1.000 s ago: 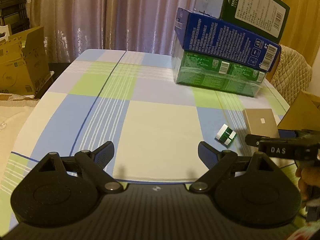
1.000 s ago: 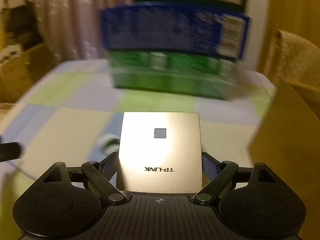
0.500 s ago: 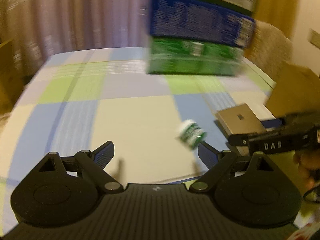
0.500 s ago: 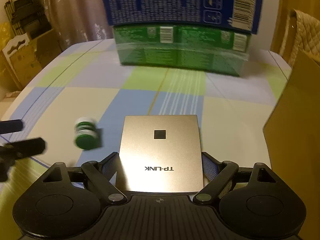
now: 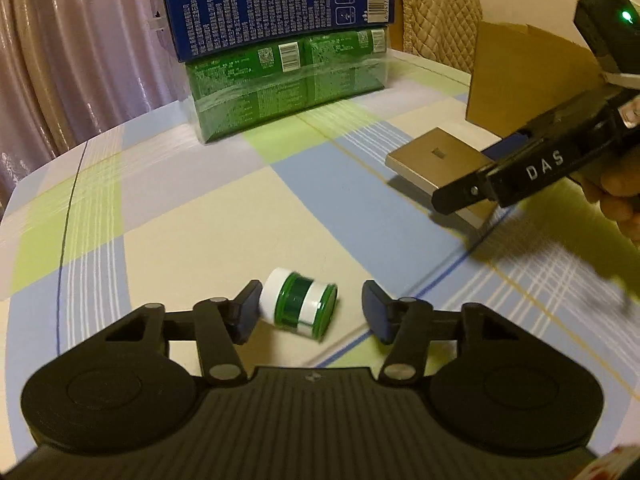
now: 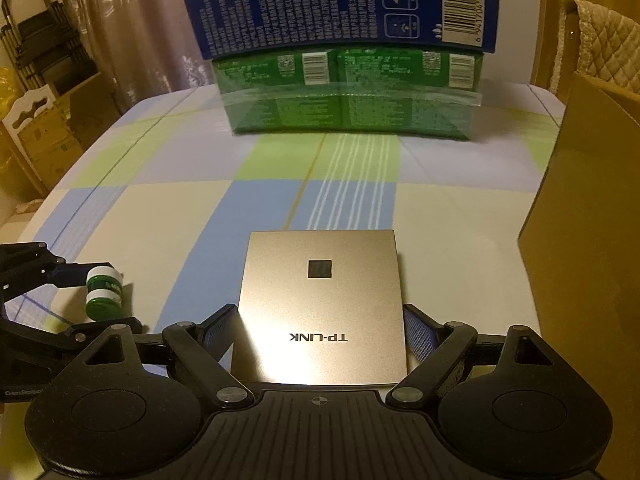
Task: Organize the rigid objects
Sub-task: 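Grasp the green-and-white container with the left tool while the right tool holds the panel, then carry the container and TP-LINK panel over the cardboard box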
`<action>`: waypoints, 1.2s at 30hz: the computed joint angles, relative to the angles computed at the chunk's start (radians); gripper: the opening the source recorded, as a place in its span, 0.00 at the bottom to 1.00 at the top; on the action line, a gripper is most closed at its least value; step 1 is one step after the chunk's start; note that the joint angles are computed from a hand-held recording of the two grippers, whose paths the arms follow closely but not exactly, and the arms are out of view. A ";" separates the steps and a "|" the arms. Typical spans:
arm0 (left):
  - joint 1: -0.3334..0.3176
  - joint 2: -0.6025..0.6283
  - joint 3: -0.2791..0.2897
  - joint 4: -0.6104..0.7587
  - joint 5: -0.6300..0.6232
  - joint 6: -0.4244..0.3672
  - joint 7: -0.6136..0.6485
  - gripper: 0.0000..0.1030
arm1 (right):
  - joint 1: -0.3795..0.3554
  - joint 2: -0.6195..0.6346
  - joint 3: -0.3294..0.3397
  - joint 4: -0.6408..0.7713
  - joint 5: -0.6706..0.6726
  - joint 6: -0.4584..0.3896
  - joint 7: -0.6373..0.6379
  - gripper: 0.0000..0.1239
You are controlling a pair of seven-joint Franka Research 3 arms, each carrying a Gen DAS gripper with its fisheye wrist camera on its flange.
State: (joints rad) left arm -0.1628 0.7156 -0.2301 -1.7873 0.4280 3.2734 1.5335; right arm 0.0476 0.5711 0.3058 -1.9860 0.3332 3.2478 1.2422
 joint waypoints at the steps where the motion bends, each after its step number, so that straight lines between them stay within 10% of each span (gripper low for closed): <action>1: 0.010 -0.009 -0.009 -0.012 0.004 -0.004 0.003 0.44 | -0.007 0.000 0.007 -0.001 -0.001 -0.002 -0.002 0.67; 26: -0.431 -0.074 0.420 -0.072 -0.200 0.009 -0.364 0.26 | -0.115 -0.095 0.124 -0.140 0.009 0.027 -0.034 0.67; 36: -0.859 -0.220 0.789 -0.289 -0.326 0.048 -0.541 0.26 | -0.542 -0.262 0.507 -0.405 -0.164 0.141 0.114 0.67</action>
State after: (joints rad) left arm -1.0221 0.4952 0.5585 -2.0762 0.1021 3.3213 0.9925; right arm -0.4941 0.3093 0.8133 -2.3913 0.1695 3.3891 1.3567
